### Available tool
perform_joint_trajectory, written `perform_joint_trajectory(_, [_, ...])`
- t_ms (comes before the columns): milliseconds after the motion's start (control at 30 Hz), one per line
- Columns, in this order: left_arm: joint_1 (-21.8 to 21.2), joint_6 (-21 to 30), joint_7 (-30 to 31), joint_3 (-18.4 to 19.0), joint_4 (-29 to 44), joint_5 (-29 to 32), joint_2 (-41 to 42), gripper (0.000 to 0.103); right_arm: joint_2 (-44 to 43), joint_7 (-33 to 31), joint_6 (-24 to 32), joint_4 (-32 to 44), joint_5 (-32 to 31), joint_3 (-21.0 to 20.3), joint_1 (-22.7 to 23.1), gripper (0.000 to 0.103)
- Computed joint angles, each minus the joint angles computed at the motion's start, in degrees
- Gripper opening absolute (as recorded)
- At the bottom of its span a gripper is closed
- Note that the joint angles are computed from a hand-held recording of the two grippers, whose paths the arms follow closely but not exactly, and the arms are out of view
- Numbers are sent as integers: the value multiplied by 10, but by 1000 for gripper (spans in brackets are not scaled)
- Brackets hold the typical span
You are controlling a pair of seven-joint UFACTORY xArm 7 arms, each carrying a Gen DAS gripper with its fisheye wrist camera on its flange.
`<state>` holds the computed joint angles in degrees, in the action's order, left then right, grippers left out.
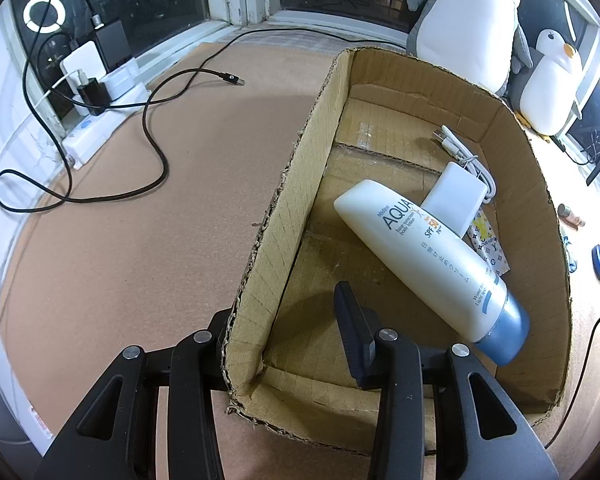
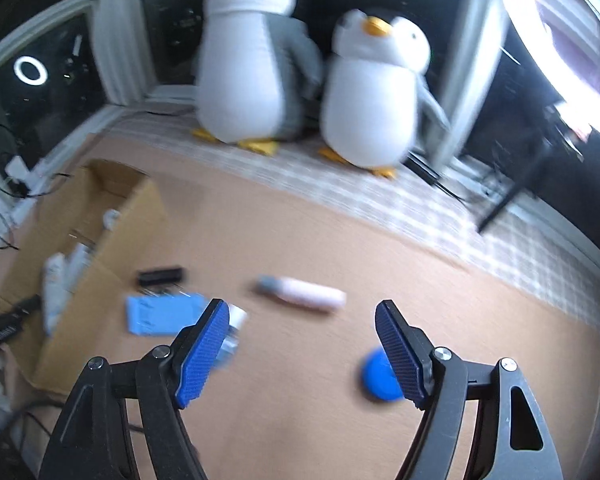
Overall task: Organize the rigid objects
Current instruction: 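Move the right gripper back over the blue round tape measure, then grasp the blue round tape measure with the right gripper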
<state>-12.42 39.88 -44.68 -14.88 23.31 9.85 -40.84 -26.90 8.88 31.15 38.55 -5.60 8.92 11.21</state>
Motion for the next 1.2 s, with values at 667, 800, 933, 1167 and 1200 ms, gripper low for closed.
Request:
perform_joint_trajectory(667, [0, 0, -1, 0, 1, 1, 1, 40, -6, -67, 32, -64, 86, -78, -48, 72])
perform_joint_trajectory(800, [0, 0, -1, 0, 1, 1, 1, 40, 0, -67, 28, -62, 90, -70, -47, 72])
perform_joint_trajectory(933, [0, 0, -1, 0, 1, 1, 1, 40, 21, -65, 23, -52, 91, -67, -46, 72])
perform_joint_trajectory(1167, [0, 0, -2, 0, 1, 2, 2, 40, 46, -63, 30, -34, 80, -61, -48, 68])
perform_joint_trajectory(1200, [0, 0, -2, 0, 1, 2, 2, 40, 50, -65, 32, -30, 81, -62, -47, 65])
